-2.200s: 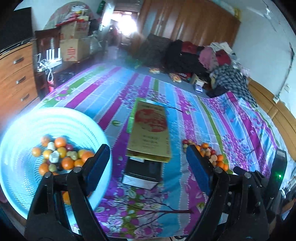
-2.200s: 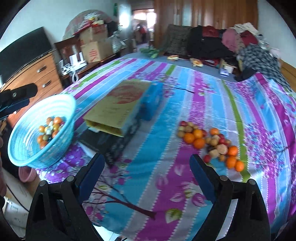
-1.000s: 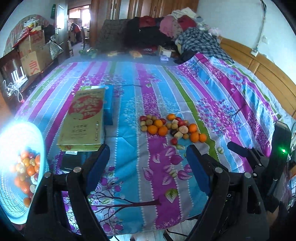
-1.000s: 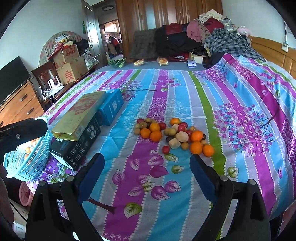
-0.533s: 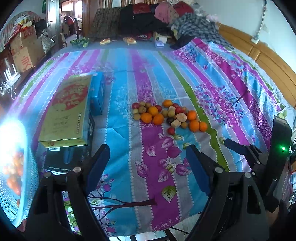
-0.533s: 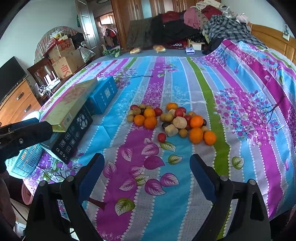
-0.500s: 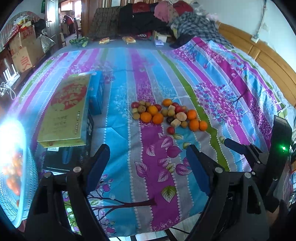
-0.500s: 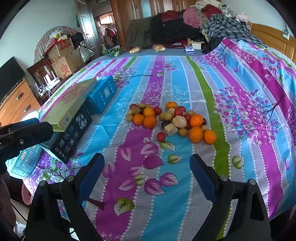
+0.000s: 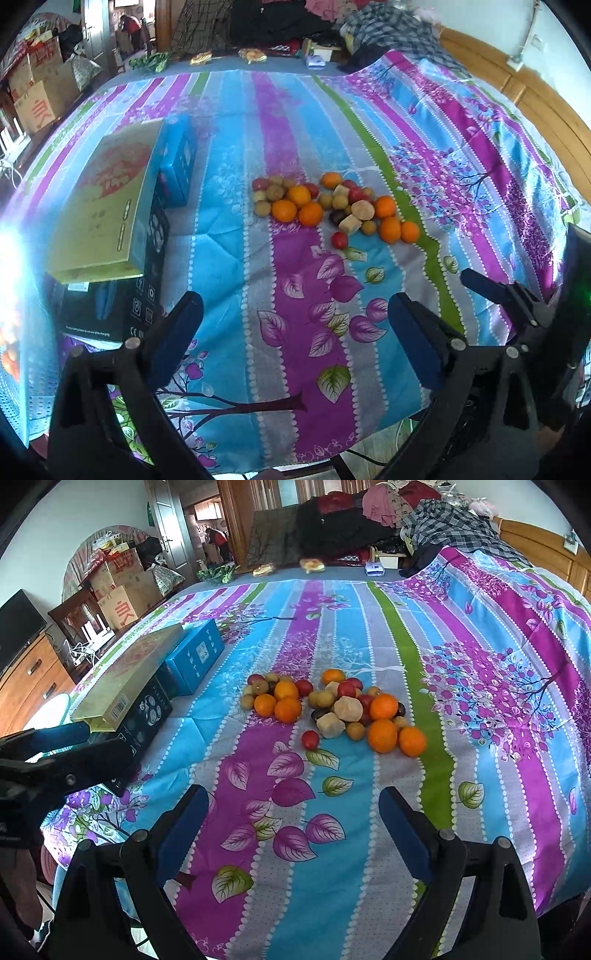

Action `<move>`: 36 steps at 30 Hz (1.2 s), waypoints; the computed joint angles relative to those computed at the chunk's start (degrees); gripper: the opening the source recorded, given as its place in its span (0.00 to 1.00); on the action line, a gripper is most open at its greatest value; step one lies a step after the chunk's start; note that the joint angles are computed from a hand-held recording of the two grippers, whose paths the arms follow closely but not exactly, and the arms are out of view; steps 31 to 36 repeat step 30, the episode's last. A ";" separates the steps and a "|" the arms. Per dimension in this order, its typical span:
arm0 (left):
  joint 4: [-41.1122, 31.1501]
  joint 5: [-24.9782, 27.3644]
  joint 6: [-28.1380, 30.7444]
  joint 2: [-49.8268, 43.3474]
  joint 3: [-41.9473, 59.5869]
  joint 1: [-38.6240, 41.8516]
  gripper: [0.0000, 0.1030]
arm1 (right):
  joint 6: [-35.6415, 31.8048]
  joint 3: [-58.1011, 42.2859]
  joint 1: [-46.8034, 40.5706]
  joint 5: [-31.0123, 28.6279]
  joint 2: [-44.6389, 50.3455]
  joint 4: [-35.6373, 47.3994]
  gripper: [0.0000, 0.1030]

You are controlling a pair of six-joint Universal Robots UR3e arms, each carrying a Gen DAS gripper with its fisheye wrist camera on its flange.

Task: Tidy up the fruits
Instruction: 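Move both open tools back over the fruit pile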

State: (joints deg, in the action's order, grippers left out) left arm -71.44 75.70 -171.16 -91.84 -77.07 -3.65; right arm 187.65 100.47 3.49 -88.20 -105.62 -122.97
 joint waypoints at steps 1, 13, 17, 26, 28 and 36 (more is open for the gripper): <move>0.47 0.13 -0.12 -0.21 -0.26 -0.17 0.97 | -0.03 0.09 0.11 -0.21 0.01 -0.06 0.92; 28.81 5.35 -6.33 -15.96 -13.76 -3.61 0.97 | -11.38 16.34 -4.70 -14.12 10.91 -24.28 0.95; 36.22 9.58 -5.91 -17.78 -18.63 -6.03 1.00 | -12.86 21.83 -7.28 -12.91 13.20 -30.39 0.96; 45.48 14.60 -7.34 -18.04 -23.28 -8.41 1.00 | -12.44 31.35 -17.55 -0.22 9.74 -38.51 1.00; 47.12 14.49 -7.09 -17.88 -24.47 -8.24 1.00 | -12.56 31.92 -17.93 0.29 9.16 -38.64 1.00; 48.08 14.40 -7.01 -19.00 -23.97 -8.19 1.00 | -12.60 32.19 -17.99 0.36 8.99 -38.80 1.00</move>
